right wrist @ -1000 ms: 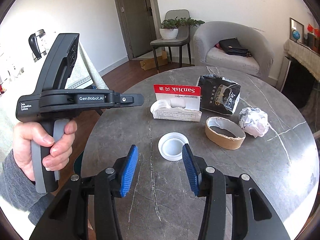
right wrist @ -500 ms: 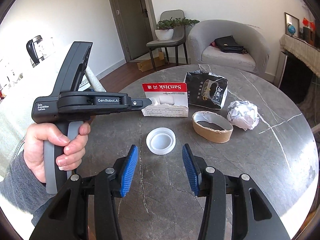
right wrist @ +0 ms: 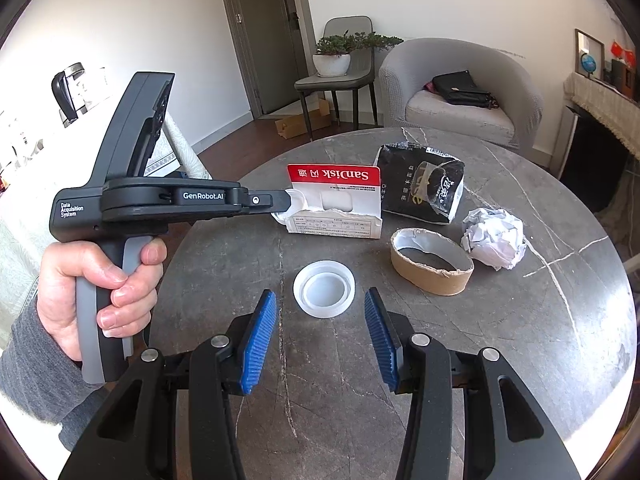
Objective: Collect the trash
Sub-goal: 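Close the left tool on the small white cap on the table, then close the right tool on the round white plastic lid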
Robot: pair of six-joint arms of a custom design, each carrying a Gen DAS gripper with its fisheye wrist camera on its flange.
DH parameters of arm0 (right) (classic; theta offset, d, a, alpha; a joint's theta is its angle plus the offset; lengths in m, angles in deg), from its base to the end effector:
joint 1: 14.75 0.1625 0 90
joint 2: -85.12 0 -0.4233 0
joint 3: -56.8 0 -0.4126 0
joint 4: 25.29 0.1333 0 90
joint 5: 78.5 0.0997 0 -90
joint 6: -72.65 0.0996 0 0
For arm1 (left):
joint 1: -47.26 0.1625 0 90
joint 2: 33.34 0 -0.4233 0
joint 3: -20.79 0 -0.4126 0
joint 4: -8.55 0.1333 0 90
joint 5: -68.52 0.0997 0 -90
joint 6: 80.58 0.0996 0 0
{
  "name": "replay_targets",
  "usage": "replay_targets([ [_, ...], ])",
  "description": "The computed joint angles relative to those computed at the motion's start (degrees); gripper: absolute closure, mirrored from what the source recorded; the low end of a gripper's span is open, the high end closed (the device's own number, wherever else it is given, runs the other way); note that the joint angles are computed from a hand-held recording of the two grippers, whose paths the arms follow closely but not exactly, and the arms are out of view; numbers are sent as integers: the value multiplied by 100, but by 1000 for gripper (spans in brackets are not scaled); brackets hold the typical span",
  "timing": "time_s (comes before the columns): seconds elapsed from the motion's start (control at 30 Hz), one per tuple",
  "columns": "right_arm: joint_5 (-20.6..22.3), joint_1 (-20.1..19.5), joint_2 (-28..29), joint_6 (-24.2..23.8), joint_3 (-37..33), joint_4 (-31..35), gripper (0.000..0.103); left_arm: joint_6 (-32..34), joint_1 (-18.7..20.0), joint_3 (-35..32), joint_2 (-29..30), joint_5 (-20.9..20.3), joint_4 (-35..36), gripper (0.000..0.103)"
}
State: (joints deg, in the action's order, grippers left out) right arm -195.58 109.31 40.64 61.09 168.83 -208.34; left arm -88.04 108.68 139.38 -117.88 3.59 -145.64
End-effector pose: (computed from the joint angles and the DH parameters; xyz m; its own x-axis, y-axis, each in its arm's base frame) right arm 0.4020 -0.4377 0.0406 -0.7289 -0.4793 0.4888 -0.6651 0.6652 -0.3394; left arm -0.0916 -0.5350 0.3249 -0.9433 0.1458 -0.2981 0.2937 0.7850 -0.5454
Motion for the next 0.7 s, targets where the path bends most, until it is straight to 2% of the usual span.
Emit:
replay_targets([
  [0.27, -283, 76, 161, -4, -184, 231, 56, 101, -14, 46, -206, 58, 46, 95],
  [0.7, -935, 241, 588, 130, -700, 665, 56, 503, -28, 163, -765, 562, 332, 95],
])
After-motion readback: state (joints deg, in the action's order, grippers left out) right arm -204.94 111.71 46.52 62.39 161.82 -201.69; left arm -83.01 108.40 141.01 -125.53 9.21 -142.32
